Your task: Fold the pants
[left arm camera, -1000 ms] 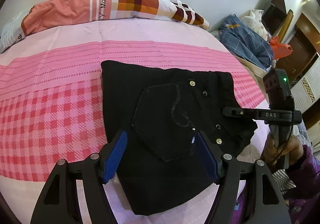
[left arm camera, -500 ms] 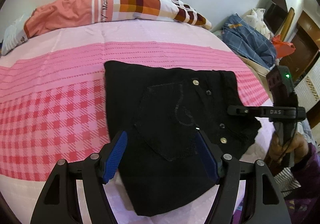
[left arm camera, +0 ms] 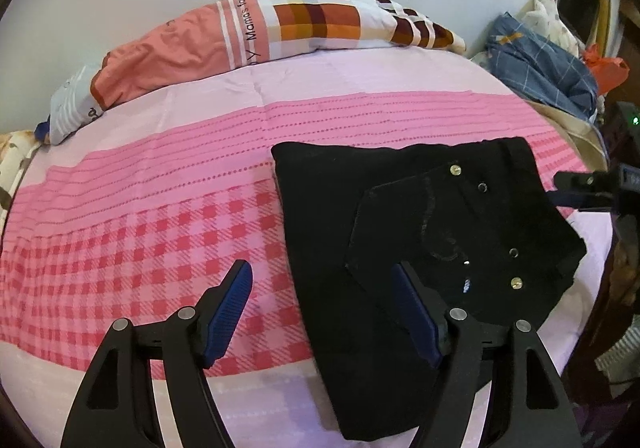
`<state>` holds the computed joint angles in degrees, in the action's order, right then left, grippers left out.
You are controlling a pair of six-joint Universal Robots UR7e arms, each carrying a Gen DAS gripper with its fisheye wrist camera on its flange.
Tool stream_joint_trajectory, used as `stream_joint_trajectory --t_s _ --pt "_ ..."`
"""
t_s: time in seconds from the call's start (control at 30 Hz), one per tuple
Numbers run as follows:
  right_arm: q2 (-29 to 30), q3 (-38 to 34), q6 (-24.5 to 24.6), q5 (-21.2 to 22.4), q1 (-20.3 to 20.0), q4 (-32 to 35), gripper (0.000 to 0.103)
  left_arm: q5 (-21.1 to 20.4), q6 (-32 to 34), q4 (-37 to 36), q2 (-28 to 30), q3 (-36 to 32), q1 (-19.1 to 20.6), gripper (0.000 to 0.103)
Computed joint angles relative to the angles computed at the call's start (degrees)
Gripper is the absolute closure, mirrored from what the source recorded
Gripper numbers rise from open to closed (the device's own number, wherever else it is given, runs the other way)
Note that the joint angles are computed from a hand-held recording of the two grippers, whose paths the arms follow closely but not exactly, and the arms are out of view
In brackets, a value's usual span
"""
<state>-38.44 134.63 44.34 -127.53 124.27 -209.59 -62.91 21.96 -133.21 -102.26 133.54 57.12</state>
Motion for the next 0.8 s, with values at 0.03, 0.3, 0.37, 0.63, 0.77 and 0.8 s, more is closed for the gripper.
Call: stream_joint_trajectory --t_s 0.03,0.3,0.37,0.63,0.77,0.8 --pt "-0.1 0.0 0.9 -0.6 0.2 0.6 0.019 0.5 0.2 -0.3 0.1 0.2 -0.2 0.028" --pt "1.1 -1.2 1.3 0.3 -0.4 1.8 0.016 2.7 2.0 -2.4 -0.2 1.6 -1.6 0.020" --pt "1.6 -1.6 1.1 0.6 -0.6 1.8 0.016 3.2 2.3 -2.8 -0.1 1.7 -1.7 0.020" --pt "3.1 -2.3 0.2 2.2 -1.7 1.4 0.015 3.4 2.1 -2.7 1.4 0.9 -0.7 0.019" --pt "3.7 -2.6 -0.6 2.4 -1.8 0.6 0.013 4.7 2.6 -3.6 2.2 1.1 -0.5 0.018" --pt "3.8 -2.7 -0.9 2.5 -1.9 0.7 0.013 5.0 2.8 -3.8 2.4 1.2 -0.5 0.018"
